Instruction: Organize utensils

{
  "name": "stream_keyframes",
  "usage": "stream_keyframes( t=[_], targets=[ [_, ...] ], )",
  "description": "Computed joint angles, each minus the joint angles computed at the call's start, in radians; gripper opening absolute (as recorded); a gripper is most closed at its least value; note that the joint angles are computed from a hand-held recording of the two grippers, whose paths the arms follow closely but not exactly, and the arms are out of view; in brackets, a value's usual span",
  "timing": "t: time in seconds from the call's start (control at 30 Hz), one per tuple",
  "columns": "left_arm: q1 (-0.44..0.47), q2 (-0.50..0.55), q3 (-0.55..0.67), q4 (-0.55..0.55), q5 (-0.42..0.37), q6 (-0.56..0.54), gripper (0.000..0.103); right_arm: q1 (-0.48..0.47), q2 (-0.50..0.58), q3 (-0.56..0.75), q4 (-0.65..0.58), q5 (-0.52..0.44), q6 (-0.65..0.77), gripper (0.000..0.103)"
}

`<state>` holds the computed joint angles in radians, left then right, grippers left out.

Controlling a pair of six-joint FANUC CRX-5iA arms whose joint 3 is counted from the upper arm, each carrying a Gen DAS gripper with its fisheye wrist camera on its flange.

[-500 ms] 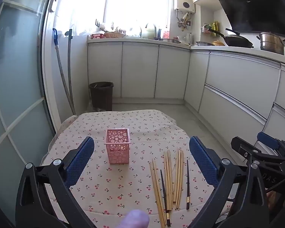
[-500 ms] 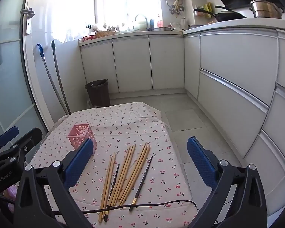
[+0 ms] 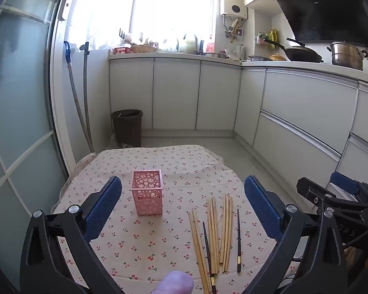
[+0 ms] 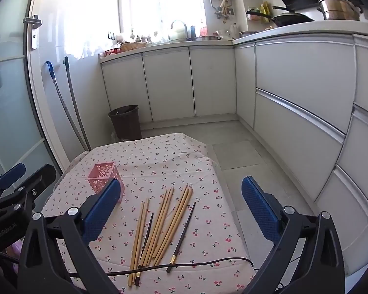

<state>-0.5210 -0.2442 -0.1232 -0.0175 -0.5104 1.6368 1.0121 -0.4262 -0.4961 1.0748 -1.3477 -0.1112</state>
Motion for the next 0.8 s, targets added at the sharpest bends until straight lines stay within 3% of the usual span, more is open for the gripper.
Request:
stream_keyframes(
  t=[0.8],
  targets=[
    [-0.001, 0.011, 0.022, -0.028, -0.038, 0.033, 0.096, -0.009, 0.006, 0.013, -0.038, 0.009, 0.027, 0.096]
  ],
)
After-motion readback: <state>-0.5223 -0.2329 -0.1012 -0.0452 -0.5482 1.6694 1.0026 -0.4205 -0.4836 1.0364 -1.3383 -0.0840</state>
